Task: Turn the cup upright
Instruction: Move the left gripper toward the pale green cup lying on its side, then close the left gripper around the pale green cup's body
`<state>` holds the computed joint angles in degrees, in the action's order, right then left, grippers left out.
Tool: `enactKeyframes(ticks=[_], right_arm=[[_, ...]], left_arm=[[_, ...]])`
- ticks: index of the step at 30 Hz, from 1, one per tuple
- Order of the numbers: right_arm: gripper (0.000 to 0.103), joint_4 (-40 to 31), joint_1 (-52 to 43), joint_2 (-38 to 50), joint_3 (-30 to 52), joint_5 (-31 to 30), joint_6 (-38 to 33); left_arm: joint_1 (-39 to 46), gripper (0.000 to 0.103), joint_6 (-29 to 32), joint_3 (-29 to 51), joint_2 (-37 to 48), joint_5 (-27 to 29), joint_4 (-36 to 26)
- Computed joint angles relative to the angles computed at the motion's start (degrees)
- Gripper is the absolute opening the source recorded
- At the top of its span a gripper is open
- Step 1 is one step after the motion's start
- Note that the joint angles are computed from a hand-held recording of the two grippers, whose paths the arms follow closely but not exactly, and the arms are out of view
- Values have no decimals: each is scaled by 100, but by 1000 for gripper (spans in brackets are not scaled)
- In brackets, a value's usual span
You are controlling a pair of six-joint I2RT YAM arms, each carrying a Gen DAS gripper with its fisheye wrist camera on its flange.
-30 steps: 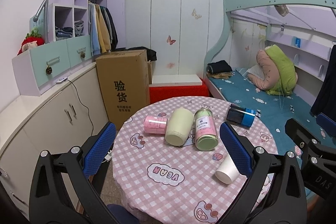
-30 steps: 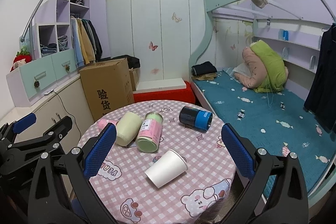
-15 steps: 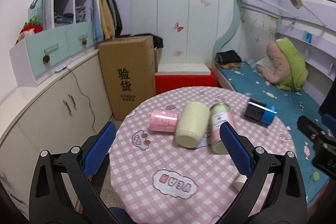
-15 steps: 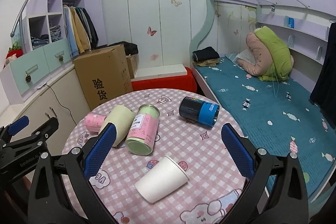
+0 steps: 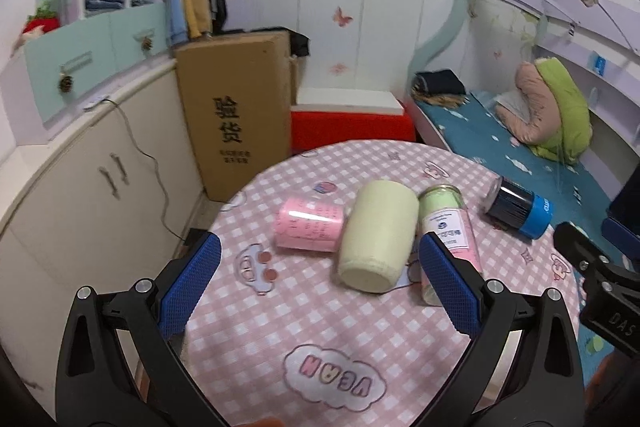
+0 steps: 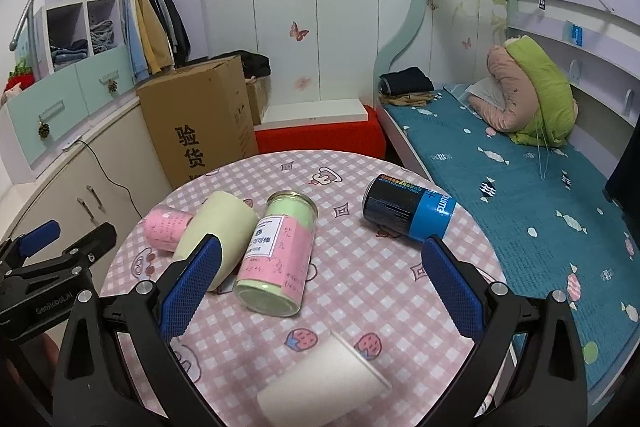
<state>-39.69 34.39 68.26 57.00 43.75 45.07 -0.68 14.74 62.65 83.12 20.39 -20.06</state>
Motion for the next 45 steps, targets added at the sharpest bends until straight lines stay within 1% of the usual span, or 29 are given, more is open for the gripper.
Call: enactKeyframes(ticks=[5,9,11,13,15,16,20,24,32,35,42,45], right_arm=[[97,346,-510,118,-80,-378,-366],[97,540,-877,178,-168,-649,-558],[97,636,-1043,264,-181,-762,-645],[97,685,-1200,403,-134,-830,-727],[97,794,-1406,533,-107,-930,-828],[97,869,-1512,562,-119,-1013,-885],[97,1109,-1763,735,-118,-1245,-1019],[97,1273,-1932,854,-142,-1442,-1103],[97,1501,-2155,968,-204,-1659,-1138],[97,1530,-2155,991,-199,-1666,-1119],[97,1582,-2208,1079,-188,-1720,-1110],[97,1602,-2198,1092,-191,-1698,-1095]], left_arm=[[-236,99,53,355,528,-164,70],[-497,99,267,1046,1253,-115,-394],[-654,99,294,1221,1487,-262,-382],[-806,99,386,1512,1793,-424,-522],[-872,99,437,1837,2091,-323,-721],[-903,99,459,1988,2227,-354,-819],[-1066,99,585,2340,2611,-609,-895],[-1212,99,655,2891,3093,-738,-1201],[-1394,98,908,3316,3529,-984,-1438],[-1416,98,974,3315,3584,-1042,-1352],[-1488,98,1073,3468,3700,-1118,-1440],[-1555,97,1134,3359,3677,-1298,-1272]])
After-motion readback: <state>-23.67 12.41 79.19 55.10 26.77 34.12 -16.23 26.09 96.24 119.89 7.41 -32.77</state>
